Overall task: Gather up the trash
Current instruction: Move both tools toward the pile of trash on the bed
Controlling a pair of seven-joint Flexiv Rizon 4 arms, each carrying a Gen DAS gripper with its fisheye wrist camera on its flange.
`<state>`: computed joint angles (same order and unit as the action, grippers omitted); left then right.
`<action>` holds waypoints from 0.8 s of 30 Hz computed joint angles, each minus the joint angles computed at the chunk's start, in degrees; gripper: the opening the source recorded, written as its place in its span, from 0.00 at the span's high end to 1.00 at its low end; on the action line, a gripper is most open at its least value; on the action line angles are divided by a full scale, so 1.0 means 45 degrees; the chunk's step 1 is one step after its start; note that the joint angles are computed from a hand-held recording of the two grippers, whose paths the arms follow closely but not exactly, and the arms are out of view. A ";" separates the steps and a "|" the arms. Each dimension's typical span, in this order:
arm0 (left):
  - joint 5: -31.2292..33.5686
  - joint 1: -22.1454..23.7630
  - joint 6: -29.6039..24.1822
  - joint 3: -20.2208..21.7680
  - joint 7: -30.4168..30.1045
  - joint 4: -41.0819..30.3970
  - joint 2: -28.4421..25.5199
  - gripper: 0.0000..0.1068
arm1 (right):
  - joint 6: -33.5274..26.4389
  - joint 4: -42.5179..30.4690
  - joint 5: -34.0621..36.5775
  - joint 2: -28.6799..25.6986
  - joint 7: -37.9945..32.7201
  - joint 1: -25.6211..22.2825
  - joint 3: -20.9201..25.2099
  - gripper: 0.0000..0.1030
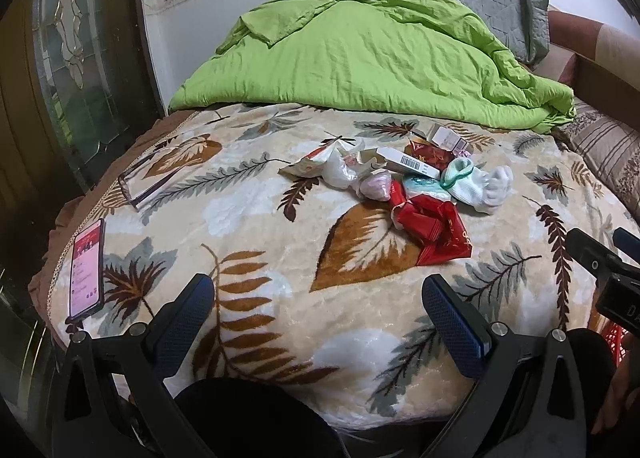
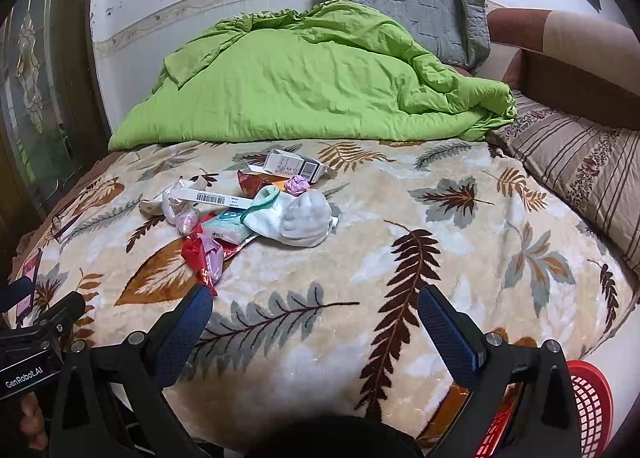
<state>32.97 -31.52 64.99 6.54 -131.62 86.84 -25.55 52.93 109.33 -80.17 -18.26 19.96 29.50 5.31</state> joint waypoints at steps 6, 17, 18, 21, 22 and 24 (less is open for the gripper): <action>-0.0291 0.0107 0.0236 -0.0076 0.0099 0.0106 -0.0031 0.04 | 0.0392 -0.0048 0.0019 -0.0129 0.0025 -0.0085 -0.0039 0.00; -0.0693 0.0132 0.0665 -0.0067 0.0102 0.0258 -0.0132 0.04 | 0.1165 0.0004 -0.0062 -0.0109 0.0619 -0.0299 -0.0085 0.00; -0.0756 0.0138 0.0710 -0.0070 0.0121 0.0282 -0.0147 0.04 | 0.1097 -0.0004 0.0025 -0.0111 0.0516 -0.0270 -0.0082 0.00; -0.0877 0.0089 0.0815 -0.0019 0.0131 0.0303 -0.0213 0.04 | 0.0628 -0.0041 0.0465 -0.0137 -0.0213 -0.0119 -0.0033 0.00; -0.0909 0.0070 0.0875 0.0004 0.0092 0.0310 -0.0236 0.04 | 0.0680 -0.0041 0.0459 -0.0143 -0.0163 -0.0114 -0.0060 0.00; -0.0869 -0.0018 0.0831 0.0099 0.0103 0.0276 -0.0254 0.04 | 0.0772 -0.0026 0.0376 -0.0146 -0.0066 -0.0113 -0.0110 0.00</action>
<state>29.06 -31.60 68.73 6.98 -131.15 88.08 -26.69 56.40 109.21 -78.48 -18.92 19.67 28.99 4.81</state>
